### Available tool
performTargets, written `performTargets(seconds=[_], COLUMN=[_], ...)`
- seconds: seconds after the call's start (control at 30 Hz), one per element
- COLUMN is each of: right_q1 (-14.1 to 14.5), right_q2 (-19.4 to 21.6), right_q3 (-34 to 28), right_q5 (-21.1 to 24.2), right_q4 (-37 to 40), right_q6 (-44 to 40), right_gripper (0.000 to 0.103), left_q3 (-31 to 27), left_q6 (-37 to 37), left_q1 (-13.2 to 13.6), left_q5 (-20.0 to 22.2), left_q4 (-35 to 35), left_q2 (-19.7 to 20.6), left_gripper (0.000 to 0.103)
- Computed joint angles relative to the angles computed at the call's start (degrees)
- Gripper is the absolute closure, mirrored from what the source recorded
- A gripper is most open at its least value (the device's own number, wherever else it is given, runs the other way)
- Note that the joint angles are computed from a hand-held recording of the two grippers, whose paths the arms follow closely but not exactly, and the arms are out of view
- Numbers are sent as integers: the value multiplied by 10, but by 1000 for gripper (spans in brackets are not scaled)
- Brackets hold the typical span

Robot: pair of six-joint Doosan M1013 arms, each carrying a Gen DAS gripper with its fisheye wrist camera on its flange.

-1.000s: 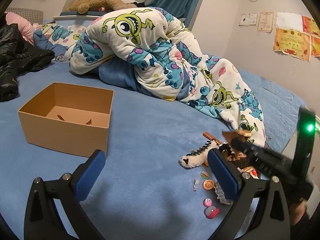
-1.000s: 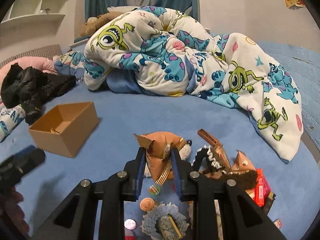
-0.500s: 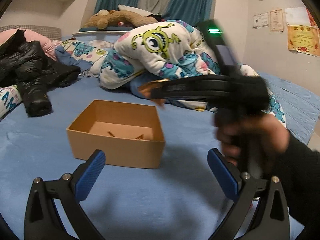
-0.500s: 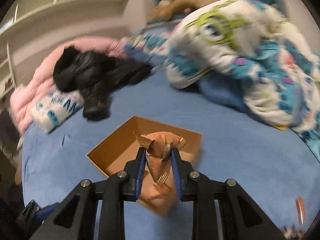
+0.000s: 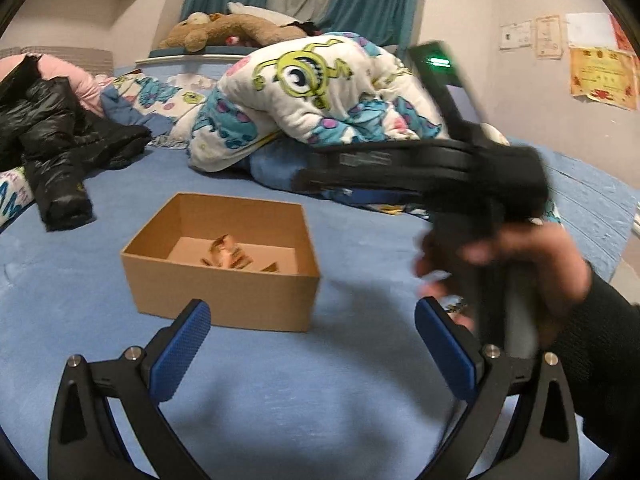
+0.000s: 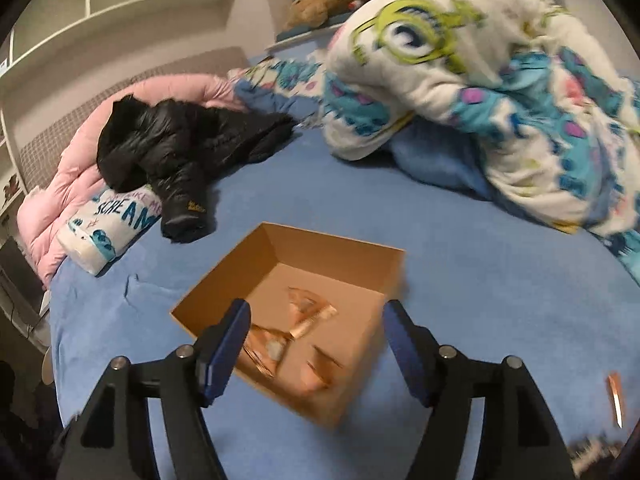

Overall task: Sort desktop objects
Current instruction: 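Carry the brown snack into the cardboard box and open the right tool, then return the right tool to the heap and grasp the orange Magic bag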

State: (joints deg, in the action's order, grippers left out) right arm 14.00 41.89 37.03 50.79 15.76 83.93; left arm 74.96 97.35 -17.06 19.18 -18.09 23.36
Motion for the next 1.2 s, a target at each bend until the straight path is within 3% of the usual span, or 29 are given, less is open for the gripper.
performTargets(seconds=[0.13, 0.23, 0.37, 0.43, 0.5, 0.53, 0.6, 0.67, 0.73, 0.83, 0.9, 0.97, 1.0, 1.1, 1.2], right_q1=[-21, -38, -66, -82, -98, -107, -134, -154, -165, -176, -173, -164, -162, -163, -155], right_q2=[-97, -169, -253, -280, -298, -303, -314, -319, -313, -286, -264, -242, -233, -213, -208], right_q3=[154, 260, 380, 421, 455, 465, 492, 509, 501, 453, 416, 388, 380, 363, 367], right_q5=[-101, -172, -247, -267, -271, -264, -294, -312, -290, -248, -207, -185, -181, -144, -154], right_q4=[-18, -82, -261, -325, -436, -462, -436, -396, -343, -214, -223, -261, -256, -177, -149], right_q6=[28, 100, 321, 399, 525, 572, 611, 611, 554, 368, 318, 284, 261, 187, 163], right_gripper=[23, 19, 16, 14, 14, 14, 14, 14, 14, 14, 14, 14, 14, 14, 14], left_q3=[-7, -14, -36, -52, -77, -94, -123, -174, -235, -401, -518, -588, -586, -519, -448], left_q6=[90, 156, 242, 299, 330, 342, 355, 368, 349, 263, 204, 188, 195, 223, 223], left_q1=[-7, -14, -21, -24, -26, -29, -34, -39, -45, -48, -56, -65, -66, -71, -76], left_q5=[9, 26, 82, 121, 166, 189, 220, 275, 319, 444, 498, 505, 497, 433, 364], left_q4=[-82, -143, -213, -268, -307, -322, -342, -358, -353, -356, -307, -264, -259, -231, -161], left_q2=[2, 5, 17, 28, 43, 53, 70, 99, 133, 226, 282, 313, 311, 275, 236], left_gripper=[0, 0, 0, 0, 0, 0, 0, 0, 0, 0, 0, 0, 0, 0, 0])
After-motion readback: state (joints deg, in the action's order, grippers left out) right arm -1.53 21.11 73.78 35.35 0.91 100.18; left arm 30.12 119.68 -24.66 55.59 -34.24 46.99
